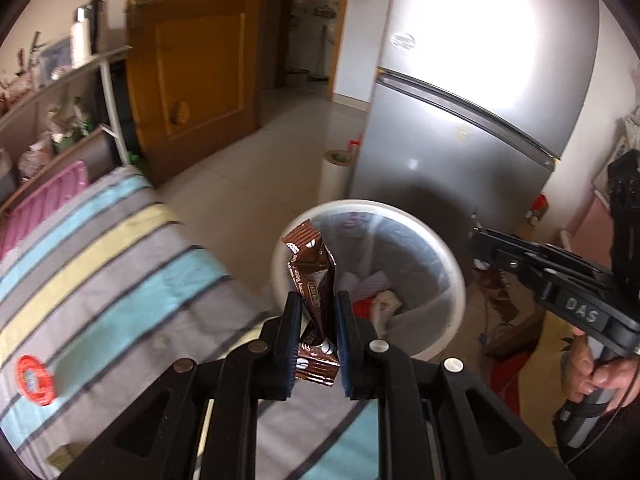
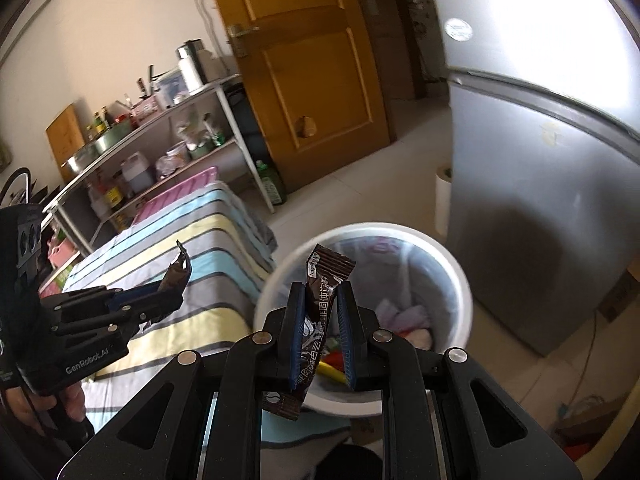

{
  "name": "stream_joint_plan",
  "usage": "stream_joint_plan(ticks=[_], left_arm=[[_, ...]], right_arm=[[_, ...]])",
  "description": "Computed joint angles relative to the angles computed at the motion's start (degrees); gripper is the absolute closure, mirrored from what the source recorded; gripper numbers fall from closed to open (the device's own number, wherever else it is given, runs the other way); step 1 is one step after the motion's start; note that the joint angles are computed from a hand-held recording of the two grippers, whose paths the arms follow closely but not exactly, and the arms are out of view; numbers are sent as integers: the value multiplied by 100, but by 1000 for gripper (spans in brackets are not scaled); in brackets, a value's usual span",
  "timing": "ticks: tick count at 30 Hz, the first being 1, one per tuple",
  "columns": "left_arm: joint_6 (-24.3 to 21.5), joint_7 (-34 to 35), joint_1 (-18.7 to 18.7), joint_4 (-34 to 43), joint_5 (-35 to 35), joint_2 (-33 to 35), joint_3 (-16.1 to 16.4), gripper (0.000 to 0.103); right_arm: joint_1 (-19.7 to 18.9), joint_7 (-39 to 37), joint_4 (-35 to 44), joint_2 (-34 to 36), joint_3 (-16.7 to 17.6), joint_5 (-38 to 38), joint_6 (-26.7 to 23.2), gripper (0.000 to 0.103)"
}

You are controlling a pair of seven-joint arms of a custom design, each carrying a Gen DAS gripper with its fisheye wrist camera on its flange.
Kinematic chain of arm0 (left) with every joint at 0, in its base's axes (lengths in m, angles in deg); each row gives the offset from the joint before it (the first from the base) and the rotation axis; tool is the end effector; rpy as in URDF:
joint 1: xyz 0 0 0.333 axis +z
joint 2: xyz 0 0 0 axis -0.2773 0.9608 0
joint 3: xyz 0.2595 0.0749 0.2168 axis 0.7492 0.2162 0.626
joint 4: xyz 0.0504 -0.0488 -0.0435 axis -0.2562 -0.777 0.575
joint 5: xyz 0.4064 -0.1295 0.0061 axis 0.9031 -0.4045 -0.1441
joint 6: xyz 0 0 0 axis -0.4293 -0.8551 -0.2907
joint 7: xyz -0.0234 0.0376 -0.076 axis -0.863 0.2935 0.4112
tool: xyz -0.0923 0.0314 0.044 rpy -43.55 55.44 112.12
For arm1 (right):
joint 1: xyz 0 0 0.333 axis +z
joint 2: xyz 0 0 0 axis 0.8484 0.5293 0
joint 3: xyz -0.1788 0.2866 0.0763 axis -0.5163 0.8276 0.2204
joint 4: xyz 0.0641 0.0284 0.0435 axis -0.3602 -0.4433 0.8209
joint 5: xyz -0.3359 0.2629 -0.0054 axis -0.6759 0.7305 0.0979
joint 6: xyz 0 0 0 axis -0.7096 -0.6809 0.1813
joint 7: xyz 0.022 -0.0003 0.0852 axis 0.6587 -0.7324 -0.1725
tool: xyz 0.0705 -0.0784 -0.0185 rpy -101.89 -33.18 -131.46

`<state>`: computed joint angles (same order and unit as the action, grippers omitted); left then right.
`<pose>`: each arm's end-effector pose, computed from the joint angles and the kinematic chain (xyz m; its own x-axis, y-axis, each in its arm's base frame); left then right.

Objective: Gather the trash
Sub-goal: 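Carry both brown wrappers over the bin and open both tools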

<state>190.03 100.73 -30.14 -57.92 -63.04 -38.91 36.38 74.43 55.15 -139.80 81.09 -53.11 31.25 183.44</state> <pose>0.6088 -0.2635 0.4284 -0.3559 -0.9250 0.1330 -0.7168 0.1789 -0.6740 0.5668 0.2340 0.4547 0.1364 -0.9624 -0.2350 -0.7017 0.0736 -0.7086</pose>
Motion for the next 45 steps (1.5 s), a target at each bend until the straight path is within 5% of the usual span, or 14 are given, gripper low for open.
stream_joint_plan(ticks=[10,18,26,29,31,33,45], left_arm=[[-525,-323,-366,787,366,712,184,85],[-743,-776,-585,1089,789,1003,428,85],[-861,-910,-578,1210,942,1120,395,83],[-912,-1034,-642,1243,1070,1136,477,75],[-883,-1046,-588,1218,1035,1124,430,66],[-852,-1008,-520,1199,970,1114,370,56],[-490,-1244,-486,728,995,725,441,47]], right_arm=[[-358,-780,264,379,177,789,-422,86],[-224,-490,535,699,-101,506,-744,86],[-436,-814,643,854,85,813,-970,85],[-436,-788,668,886,79,848,-1020,76],[-516,-890,664,894,171,1041,-995,58],[-522,-904,635,881,177,1103,-937,58],[-208,-244,471,666,-133,440,-816,57]])
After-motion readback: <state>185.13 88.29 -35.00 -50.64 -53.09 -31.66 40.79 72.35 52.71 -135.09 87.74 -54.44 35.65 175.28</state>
